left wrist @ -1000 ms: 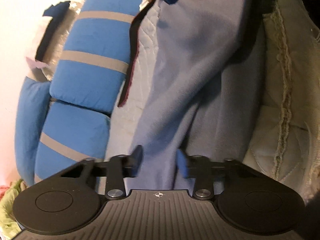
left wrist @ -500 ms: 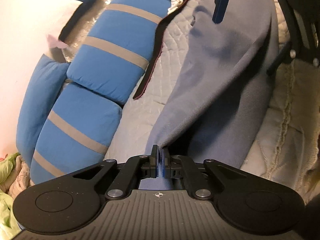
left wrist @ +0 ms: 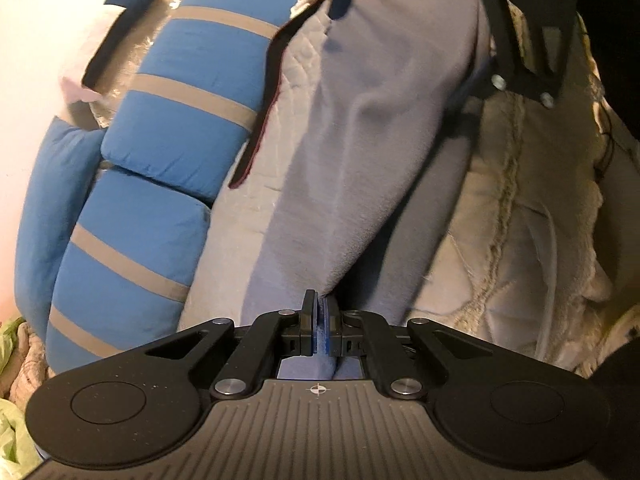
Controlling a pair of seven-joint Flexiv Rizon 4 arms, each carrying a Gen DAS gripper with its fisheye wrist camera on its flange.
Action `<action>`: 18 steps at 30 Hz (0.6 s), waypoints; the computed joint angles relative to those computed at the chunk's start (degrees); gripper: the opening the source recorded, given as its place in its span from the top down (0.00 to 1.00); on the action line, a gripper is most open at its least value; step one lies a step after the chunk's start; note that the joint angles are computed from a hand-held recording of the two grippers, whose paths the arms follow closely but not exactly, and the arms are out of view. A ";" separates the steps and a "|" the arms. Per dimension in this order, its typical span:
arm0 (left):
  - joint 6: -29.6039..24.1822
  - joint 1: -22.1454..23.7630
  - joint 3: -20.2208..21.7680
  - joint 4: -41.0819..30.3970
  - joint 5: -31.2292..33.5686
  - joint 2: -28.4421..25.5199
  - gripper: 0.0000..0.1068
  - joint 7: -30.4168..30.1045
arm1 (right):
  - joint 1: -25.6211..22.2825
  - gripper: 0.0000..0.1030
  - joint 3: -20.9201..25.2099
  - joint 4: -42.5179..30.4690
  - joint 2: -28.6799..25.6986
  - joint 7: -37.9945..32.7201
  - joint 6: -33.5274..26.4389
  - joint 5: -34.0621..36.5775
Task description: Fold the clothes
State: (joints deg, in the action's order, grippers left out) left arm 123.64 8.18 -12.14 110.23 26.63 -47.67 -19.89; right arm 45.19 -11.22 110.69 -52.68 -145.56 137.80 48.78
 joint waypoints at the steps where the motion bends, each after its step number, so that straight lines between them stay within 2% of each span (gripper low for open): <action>1: -0.04 0.06 -0.02 0.04 -0.08 0.03 0.97 -0.14 | -0.06 0.00 -0.03 -0.14 -0.03 0.05 0.19 0.04; 7: -0.80 -0.07 0.45 1.21 -0.46 1.43 0.97 -0.46 | -0.38 0.00 0.14 -1.45 -1.55 -2.19 3.45 0.55; 15: -1.68 -1.44 2.43 3.21 -1.55 2.88 0.98 1.84 | -2.76 0.01 3.55 0.83 -0.50 -2.08 4.72 -4.13; 17: -1.70 -1.70 2.73 3.38 -1.88 2.85 0.98 2.55 | -3.11 0.04 4.12 1.79 -0.18 -1.24 5.14 -5.75; 18: -1.84 -1.79 2.82 3.42 -2.05 2.81 0.98 2.89 | -3.05 0.09 4.19 2.25 -0.13 -1.06 5.32 -6.38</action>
